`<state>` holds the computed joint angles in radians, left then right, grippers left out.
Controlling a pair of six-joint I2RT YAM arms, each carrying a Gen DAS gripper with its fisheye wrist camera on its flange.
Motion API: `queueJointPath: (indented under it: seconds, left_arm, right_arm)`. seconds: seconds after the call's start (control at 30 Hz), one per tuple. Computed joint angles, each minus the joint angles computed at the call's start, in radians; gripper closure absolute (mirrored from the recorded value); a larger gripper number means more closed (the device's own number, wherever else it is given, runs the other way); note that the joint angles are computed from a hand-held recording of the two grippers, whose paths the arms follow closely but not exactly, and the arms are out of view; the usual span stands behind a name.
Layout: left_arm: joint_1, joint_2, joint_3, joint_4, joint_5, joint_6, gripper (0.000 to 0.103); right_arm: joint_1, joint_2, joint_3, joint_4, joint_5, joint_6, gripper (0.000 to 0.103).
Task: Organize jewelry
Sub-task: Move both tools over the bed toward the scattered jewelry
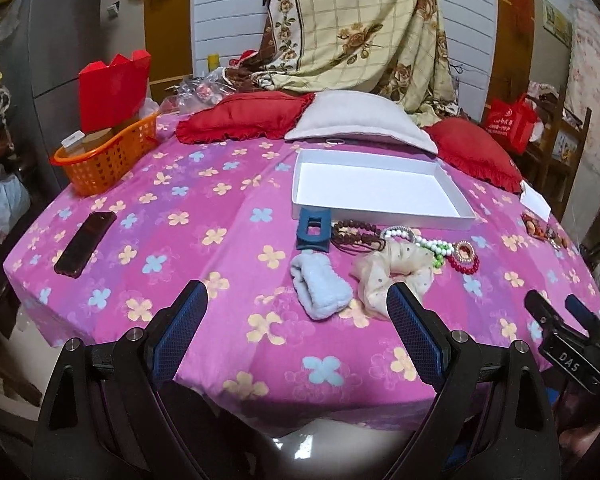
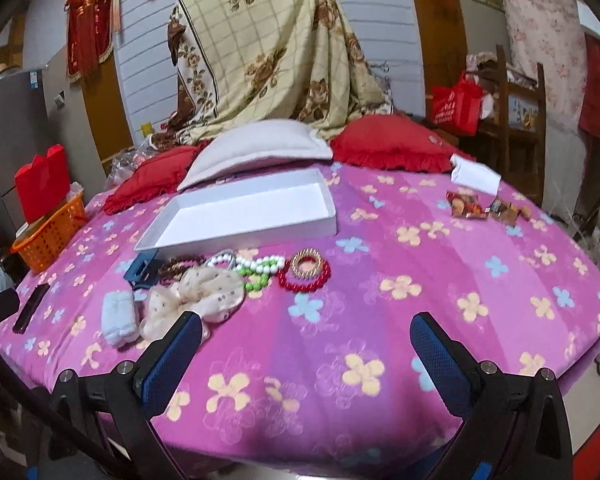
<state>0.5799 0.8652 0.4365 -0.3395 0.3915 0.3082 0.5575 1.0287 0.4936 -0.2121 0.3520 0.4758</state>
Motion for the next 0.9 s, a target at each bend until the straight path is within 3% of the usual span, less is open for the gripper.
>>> queueJointPath:
  seconds: [0.23, 0.43, 0.57, 0.9]
  left_arm:
    - [0.028, -0.075, -0.019, -0.027, 0.019, 0.018, 0.011]
    - [0.023, -0.05, -0.017, -0.019, -0.013, 0.014, 0.011]
    - [0.026, -0.053, -0.037, 0.007, -0.035, 0.011, 0.011]
    - [0.002, -0.054, -0.061, 0.024, -0.062, 0.029, 0.011]
  right_arm:
    - [0.054, 0.035, 0.001, -0.006, 0.023, 0.023, 0.0]
    - [0.096, 0.04, 0.002, -0.004, 0.074, 0.022, 0.0]
    - [0.086, 0.068, 0.006, 0.003, 0.028, 0.025, 0.0]
    - [0.119, 0.063, -0.006, 0.019, 0.044, 0.003, 0.0]
